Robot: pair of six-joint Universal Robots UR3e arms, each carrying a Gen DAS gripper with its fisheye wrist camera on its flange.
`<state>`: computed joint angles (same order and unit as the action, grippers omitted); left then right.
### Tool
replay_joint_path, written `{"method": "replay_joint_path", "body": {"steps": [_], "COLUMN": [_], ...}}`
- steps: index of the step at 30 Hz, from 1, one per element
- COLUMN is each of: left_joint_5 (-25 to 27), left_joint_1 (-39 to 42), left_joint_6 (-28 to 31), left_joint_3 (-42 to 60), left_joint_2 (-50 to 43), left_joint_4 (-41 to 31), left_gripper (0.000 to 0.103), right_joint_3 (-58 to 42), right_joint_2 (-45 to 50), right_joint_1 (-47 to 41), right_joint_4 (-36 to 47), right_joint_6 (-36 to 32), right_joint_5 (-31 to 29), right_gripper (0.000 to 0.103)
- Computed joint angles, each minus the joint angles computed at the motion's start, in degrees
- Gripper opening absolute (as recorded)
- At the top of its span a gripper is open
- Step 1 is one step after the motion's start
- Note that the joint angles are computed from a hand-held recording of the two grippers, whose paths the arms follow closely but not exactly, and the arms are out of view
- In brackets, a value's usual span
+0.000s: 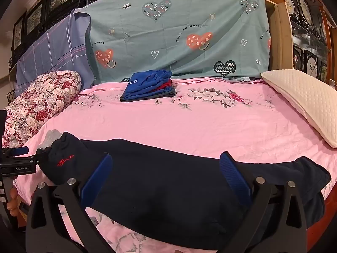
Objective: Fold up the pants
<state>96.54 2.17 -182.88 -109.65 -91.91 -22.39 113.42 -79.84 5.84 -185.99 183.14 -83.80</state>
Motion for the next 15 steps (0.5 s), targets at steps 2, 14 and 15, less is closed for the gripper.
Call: {"method": "replay_joint_path", "body": {"steps": [2,14,15], "left_joint_5": [-0.3,0.8,0.8], "left_joint_1": [0.2,-0.2,-0.2], "left_joint_6": [0.3,0.1,0.1], "left_joint_3": [-0.1,-0.1,-0.1], "left_joint_2": [0.2,-0.7,-0.7], "left_joint_4": [0.0,-0.3,-0.2], "left_gripper": [0.101,0.101,0.101], "right_joint_3": [-0.1,0.8,0.9], "right_joint_2": [-0.1,0.7,0.6], "right_joint_1": [-0.1,-0.1,0.1], "right_joint_4": [0.4,-0.9,-0.9], "right_joint_6": [0.0,-0.1,0.0], "right_joint_5": [0.2,0.1,0.0], "right_gripper": [0.102,0.102,0.102]}}
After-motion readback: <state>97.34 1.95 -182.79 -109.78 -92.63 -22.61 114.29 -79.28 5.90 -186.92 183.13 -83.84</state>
